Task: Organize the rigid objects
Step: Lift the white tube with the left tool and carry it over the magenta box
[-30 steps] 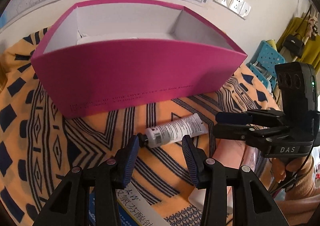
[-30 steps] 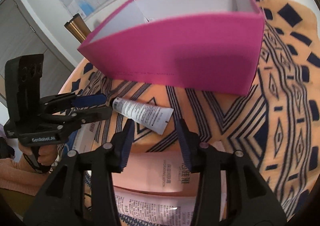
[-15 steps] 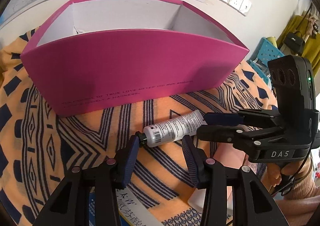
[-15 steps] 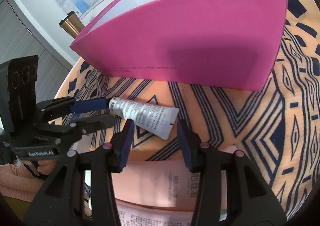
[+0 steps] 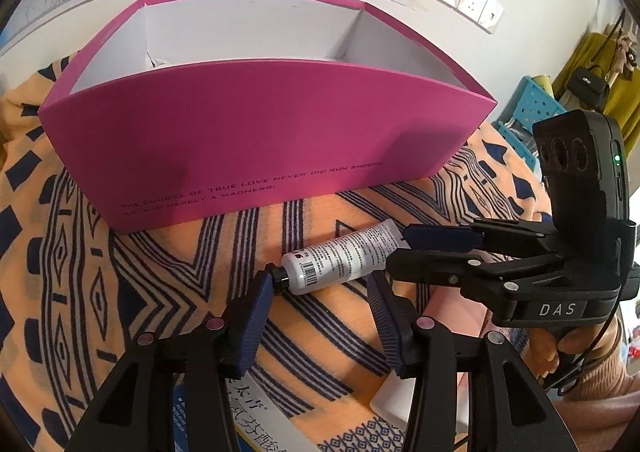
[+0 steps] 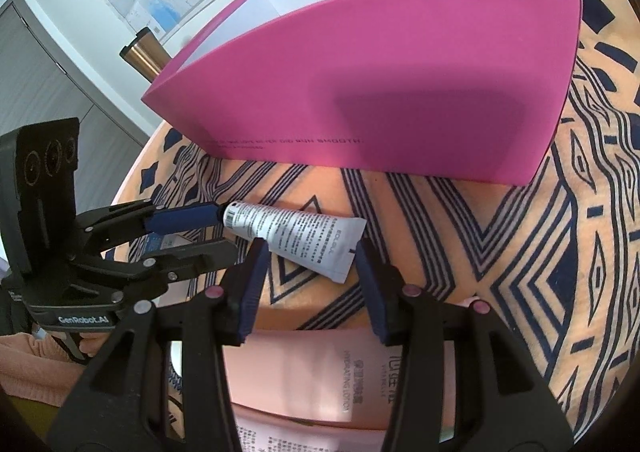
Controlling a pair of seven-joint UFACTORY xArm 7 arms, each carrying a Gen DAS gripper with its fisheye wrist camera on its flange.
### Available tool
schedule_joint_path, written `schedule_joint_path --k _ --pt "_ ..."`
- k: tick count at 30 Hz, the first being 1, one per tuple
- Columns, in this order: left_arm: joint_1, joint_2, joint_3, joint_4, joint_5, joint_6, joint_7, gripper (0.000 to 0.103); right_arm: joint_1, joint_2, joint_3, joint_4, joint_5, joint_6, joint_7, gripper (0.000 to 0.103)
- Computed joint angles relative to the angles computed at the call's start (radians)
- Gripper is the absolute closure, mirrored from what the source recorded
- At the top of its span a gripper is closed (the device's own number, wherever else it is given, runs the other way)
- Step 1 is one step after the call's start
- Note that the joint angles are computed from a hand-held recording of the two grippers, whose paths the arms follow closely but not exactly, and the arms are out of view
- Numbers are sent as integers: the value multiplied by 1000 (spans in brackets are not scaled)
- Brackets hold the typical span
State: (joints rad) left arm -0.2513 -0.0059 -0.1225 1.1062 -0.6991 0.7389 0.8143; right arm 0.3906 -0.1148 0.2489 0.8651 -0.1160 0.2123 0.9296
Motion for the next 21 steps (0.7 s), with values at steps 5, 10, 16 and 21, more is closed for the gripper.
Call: schedule_joint_path --k 5,10,16,21 --pt "1 2 0 2 -11 5 8 54 -8 -10 7 -8 -27 -4 24 54" --pt "0 -16 2 -9 -31 6 29 54 -24 -21 21 -8 -76 9 63 54" --pt "-2 -39 11 -17 -57 19 55 54 -44 -49 39 -8 -140 29 113 54" --pt "-4 -66 23 -24 -87 34 83 54 -66 -83 64 -3 -207 59 161 54"
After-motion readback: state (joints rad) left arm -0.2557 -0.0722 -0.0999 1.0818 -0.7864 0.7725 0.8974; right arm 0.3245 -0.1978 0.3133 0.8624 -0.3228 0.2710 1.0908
